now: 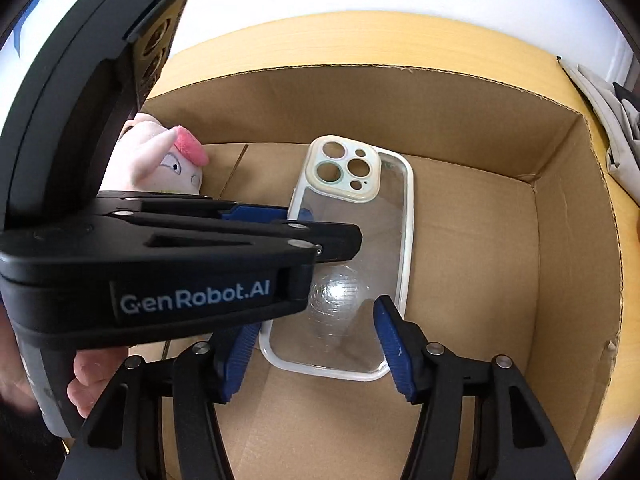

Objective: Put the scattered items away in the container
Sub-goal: 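Lower the phone case into the box and open the left gripper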

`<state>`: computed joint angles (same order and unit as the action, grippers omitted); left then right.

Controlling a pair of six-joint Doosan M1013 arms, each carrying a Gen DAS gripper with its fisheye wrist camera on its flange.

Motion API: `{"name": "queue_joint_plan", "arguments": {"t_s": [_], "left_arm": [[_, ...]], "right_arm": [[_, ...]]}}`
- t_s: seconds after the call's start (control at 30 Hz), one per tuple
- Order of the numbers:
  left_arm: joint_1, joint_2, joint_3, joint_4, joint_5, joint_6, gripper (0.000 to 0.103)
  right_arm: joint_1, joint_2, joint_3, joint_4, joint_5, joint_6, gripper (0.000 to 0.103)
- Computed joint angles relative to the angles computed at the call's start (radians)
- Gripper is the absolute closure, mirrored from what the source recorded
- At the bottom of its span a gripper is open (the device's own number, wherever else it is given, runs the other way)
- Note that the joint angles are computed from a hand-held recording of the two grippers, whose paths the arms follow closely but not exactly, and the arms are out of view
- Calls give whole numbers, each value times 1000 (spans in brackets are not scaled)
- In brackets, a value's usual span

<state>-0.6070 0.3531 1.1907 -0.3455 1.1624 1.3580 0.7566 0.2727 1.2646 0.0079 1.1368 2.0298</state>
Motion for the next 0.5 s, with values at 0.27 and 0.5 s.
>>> {"name": "queue_joint_plan", "arguments": {"t_s": [0.27, 0.5], "left_arm": [[4, -44, 22, 38, -106, -61, 54], [-16, -120, 69, 147, -168, -102, 54]], "right_arm": [[5, -27, 49, 7, -47, 40, 43], [29, -49, 73, -32, -58, 67, 42]]}}
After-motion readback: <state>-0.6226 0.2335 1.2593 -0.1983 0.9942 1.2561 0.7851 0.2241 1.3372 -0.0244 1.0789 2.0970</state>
